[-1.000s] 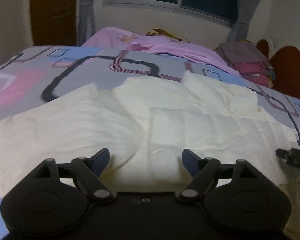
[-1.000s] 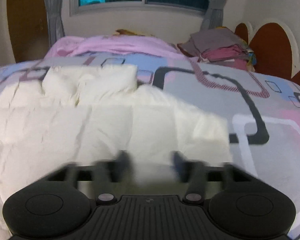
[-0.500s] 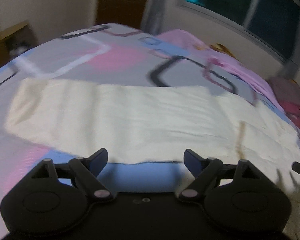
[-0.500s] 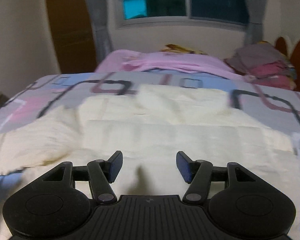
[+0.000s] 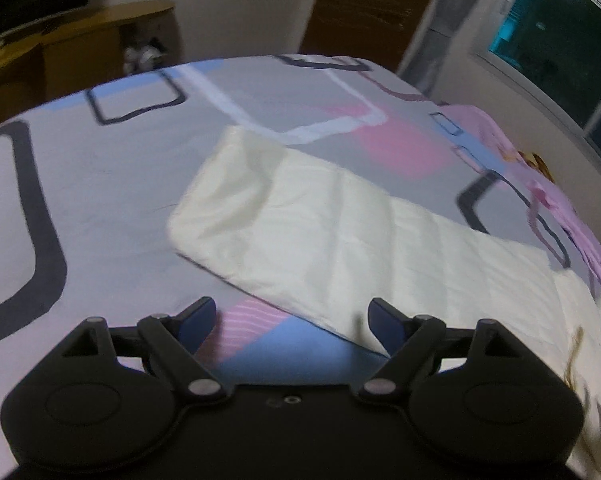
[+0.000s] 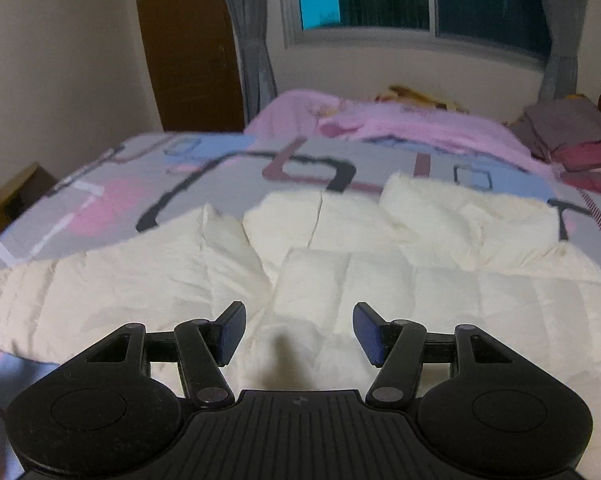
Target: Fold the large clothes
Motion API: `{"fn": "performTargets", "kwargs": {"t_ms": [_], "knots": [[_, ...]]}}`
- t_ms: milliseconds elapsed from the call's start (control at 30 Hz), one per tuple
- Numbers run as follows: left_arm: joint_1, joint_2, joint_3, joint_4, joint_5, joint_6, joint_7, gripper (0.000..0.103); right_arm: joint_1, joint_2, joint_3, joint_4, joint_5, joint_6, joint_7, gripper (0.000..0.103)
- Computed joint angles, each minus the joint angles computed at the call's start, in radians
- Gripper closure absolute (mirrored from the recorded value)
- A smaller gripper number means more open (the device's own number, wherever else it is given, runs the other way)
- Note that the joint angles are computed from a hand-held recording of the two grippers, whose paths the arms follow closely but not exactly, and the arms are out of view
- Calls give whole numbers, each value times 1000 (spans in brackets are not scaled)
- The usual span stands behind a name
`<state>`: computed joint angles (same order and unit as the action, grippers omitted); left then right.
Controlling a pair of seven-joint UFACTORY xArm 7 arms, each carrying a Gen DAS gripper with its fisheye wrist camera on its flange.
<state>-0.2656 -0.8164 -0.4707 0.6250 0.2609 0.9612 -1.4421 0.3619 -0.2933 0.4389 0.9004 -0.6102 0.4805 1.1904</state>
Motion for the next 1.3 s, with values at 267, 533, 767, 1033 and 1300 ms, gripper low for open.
{"fn": "performTargets", "kwargs": {"t_ms": [267,533,767,1033,1300], "knots": [[42,-75,26,-147,-13,-163,-97,30,-6,43,-7,24,-43,34,27,44],[99,-85,-1,-175,44,-220,-146,75,16,90,-39,33,-70,81,45,44],[111,-103,-4,-143,76,-243,-103,92,50,99,-93,8,-20,35,23,44],[188,-4,-83,13,173,-390,-9,95,15,10,-73,-29,-3,5,48,44],[331,283,-302,287,313,-623,32,95,-37,-164,-62,-147,113,-26,24,44]]}}
